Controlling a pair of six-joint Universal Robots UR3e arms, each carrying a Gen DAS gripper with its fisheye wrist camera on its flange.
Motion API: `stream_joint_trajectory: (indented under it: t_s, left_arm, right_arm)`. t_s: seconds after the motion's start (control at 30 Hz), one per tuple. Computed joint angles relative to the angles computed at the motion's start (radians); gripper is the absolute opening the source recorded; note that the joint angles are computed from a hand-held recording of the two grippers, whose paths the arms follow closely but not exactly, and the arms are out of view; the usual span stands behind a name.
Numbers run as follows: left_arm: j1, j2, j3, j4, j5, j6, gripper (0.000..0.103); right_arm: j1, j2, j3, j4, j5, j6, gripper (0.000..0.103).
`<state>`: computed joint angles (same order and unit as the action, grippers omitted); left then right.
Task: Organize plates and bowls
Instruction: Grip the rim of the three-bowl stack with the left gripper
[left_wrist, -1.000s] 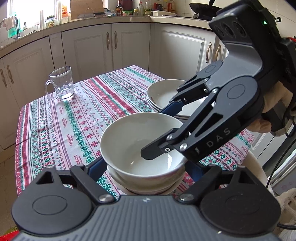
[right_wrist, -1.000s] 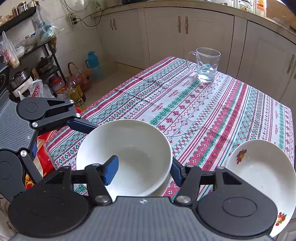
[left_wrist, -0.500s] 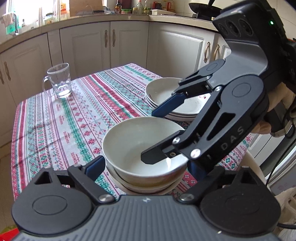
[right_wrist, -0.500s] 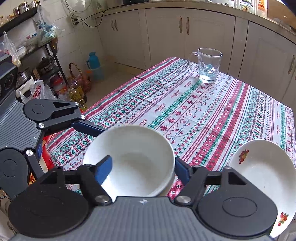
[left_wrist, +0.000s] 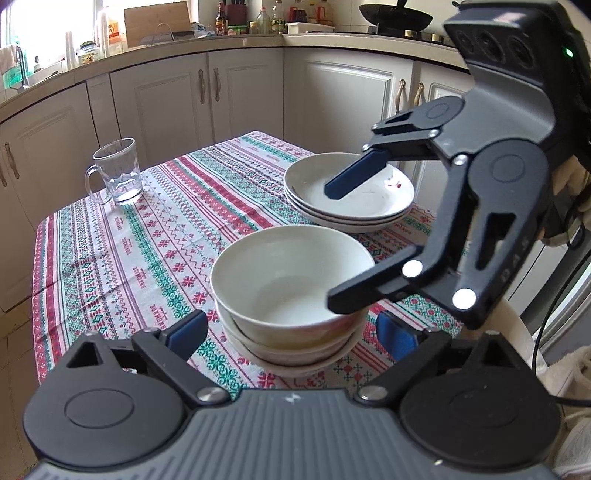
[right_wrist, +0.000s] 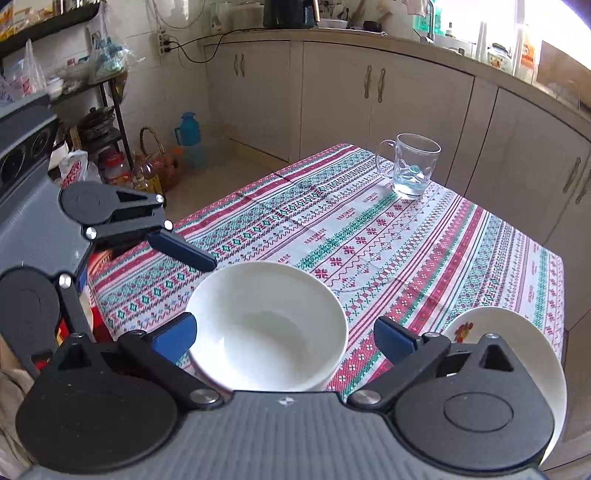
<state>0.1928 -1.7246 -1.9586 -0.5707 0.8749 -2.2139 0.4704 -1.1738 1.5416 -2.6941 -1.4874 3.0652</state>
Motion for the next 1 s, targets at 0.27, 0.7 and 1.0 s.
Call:
stream_joint_trajectory:
  t_s: [0.27,0.7,1.0]
  left_arm:
    - [0.029,0.041,-0.071,0.03,0.008,0.06,0.097]
    - [0.038,-0.077,-0.033,0.028,0.026,0.135,0.097]
    - [0.017,-0.19,0.112,-0.11,0.025,0.266,0.096]
  right_arm:
    - [0.035,-0.083,0.146,-0.077,-0.038,-0.006,0.103]
    - [0.036,-0.037,0.26,-0.198,-0.027,-0.021,0.103]
    - [-0.012,0.055,0.226,-0.229,0.021,-0.091,0.103]
